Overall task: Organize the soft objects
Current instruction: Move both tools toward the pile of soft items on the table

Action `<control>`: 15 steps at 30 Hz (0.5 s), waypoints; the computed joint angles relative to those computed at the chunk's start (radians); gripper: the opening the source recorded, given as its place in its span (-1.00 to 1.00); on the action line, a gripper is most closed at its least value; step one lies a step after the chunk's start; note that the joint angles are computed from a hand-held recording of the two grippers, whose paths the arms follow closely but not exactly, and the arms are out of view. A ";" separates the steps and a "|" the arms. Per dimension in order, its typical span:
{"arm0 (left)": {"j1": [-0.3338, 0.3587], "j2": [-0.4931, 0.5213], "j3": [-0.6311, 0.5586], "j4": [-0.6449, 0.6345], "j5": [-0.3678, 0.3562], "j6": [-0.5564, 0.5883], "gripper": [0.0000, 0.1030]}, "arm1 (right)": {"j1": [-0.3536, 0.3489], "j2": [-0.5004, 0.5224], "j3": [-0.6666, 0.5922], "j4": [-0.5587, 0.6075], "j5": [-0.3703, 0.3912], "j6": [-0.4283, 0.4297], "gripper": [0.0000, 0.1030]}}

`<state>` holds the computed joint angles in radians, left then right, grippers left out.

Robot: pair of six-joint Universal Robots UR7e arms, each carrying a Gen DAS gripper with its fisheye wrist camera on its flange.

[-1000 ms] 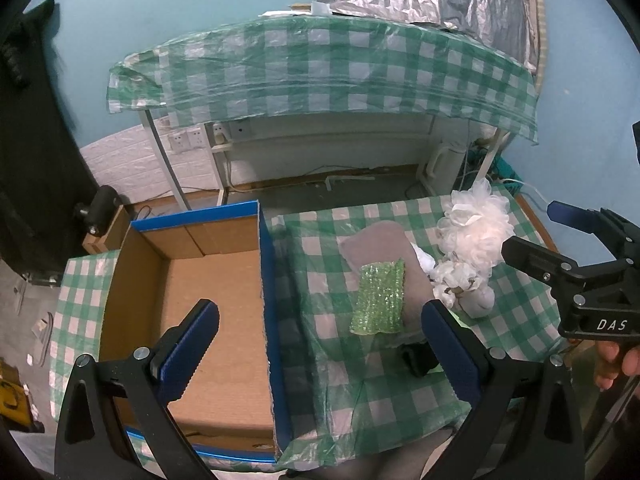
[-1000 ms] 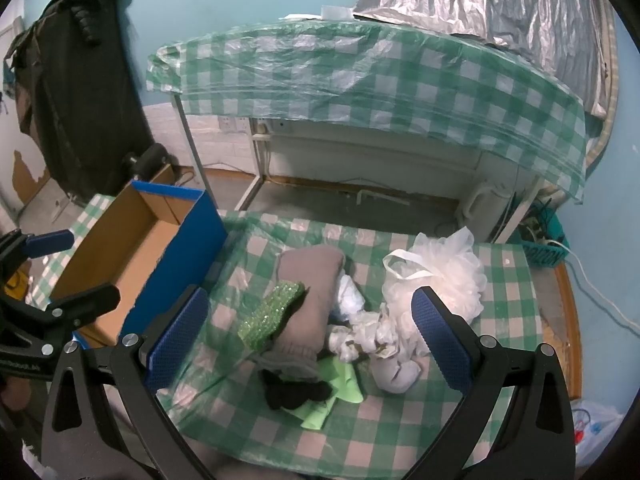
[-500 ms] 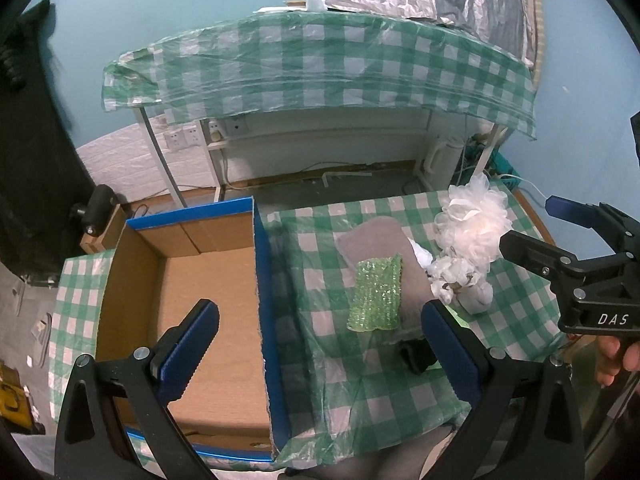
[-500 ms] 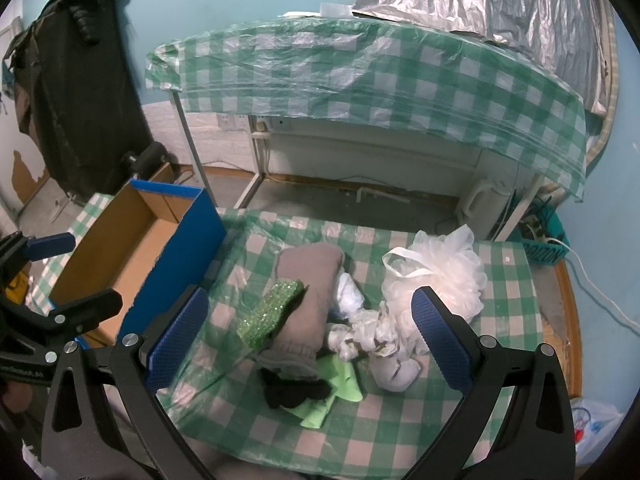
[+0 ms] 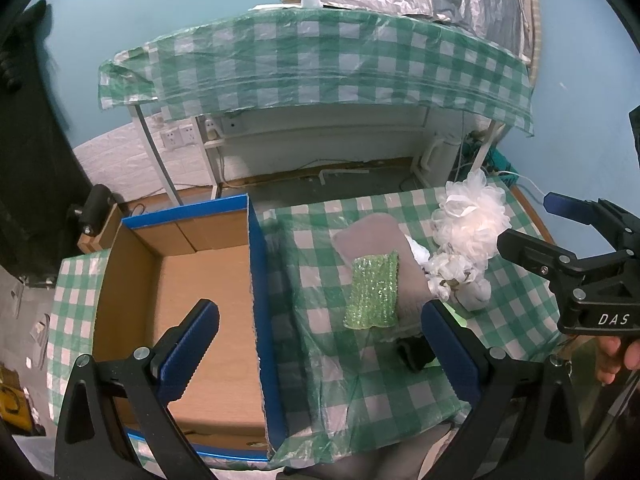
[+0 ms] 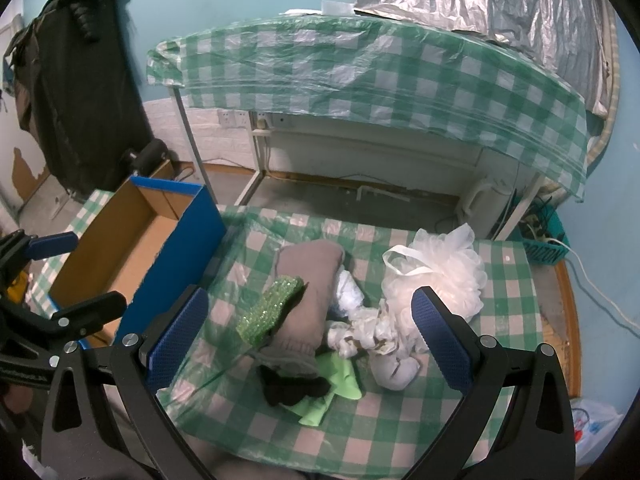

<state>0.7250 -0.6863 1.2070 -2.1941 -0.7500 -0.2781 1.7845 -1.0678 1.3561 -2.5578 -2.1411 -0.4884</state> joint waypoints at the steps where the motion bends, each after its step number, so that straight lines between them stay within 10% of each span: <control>1: 0.000 0.000 0.000 0.002 -0.002 -0.002 0.98 | 0.001 0.003 -0.004 0.002 0.000 0.001 0.96; 15: 0.003 0.008 -0.007 0.016 -0.013 -0.004 0.98 | -0.005 -0.009 0.005 0.017 -0.019 0.010 0.96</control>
